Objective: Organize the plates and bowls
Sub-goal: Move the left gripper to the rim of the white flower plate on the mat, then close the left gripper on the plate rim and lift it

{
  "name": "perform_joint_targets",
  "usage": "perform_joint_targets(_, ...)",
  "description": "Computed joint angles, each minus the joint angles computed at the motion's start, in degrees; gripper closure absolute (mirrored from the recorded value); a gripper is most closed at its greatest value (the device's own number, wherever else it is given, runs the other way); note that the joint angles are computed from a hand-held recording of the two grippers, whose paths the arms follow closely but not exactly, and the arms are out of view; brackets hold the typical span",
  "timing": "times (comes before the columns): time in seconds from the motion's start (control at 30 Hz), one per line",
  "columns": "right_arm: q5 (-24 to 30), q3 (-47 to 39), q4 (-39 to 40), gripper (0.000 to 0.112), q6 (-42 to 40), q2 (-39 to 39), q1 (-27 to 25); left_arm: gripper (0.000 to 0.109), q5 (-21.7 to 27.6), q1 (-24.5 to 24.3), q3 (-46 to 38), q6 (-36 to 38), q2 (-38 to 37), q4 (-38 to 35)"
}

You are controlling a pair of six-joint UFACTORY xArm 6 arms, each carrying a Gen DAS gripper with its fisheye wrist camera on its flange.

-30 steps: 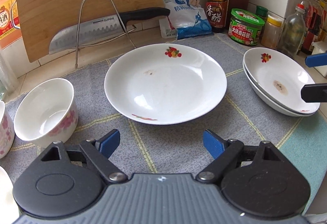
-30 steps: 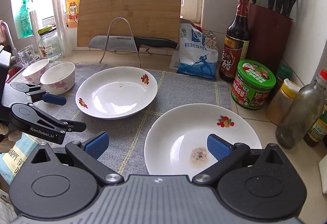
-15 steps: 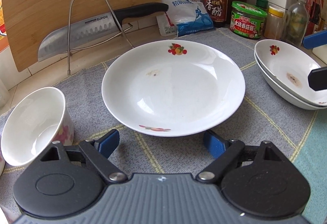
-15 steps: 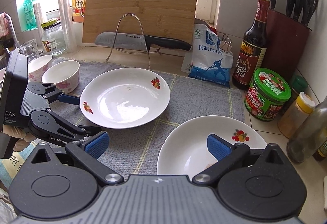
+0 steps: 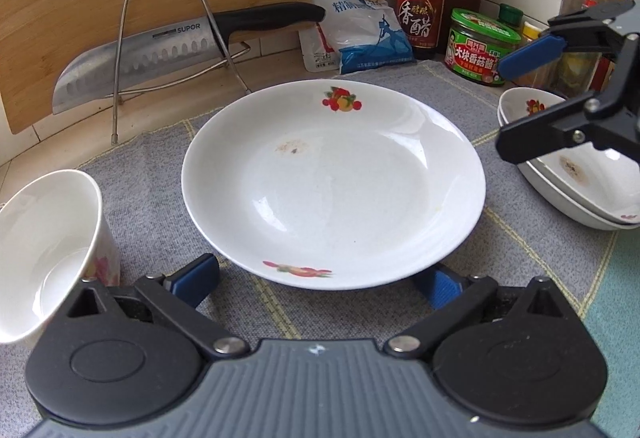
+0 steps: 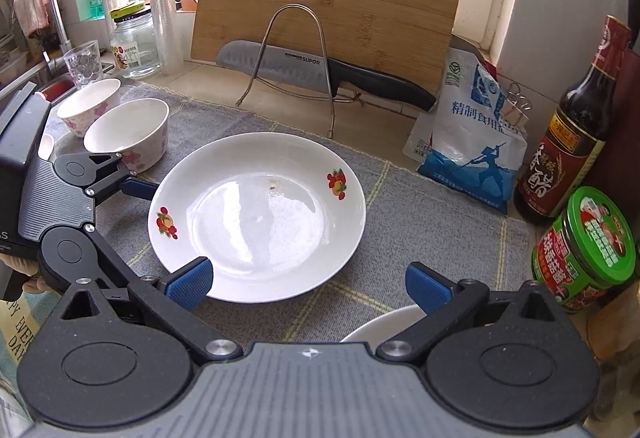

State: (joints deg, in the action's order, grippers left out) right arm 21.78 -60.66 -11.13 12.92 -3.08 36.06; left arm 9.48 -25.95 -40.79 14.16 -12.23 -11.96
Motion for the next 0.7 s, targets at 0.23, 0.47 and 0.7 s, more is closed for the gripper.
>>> perform_joint_targets(0.23,1.90,-8.33,14.71,0.009,-18.16,8.17,-1.79,0.006,-9.19,-1.42,4.56,1.73,-0.64,-3.43)
perform_joint_targets(0.47,7.30,-16.85,25.03,0.009,-31.11,15.39,-2.95,0.006,-6.29,-0.50,3.35,-1.45,-0.64,0.41)
perform_joint_targets(0.7,13.22,-23.78,33.56,0.009,-38.94,20.72,-3.95,0.006,-6.67,-1.33,3.02,4.81,-0.35,-4.21)
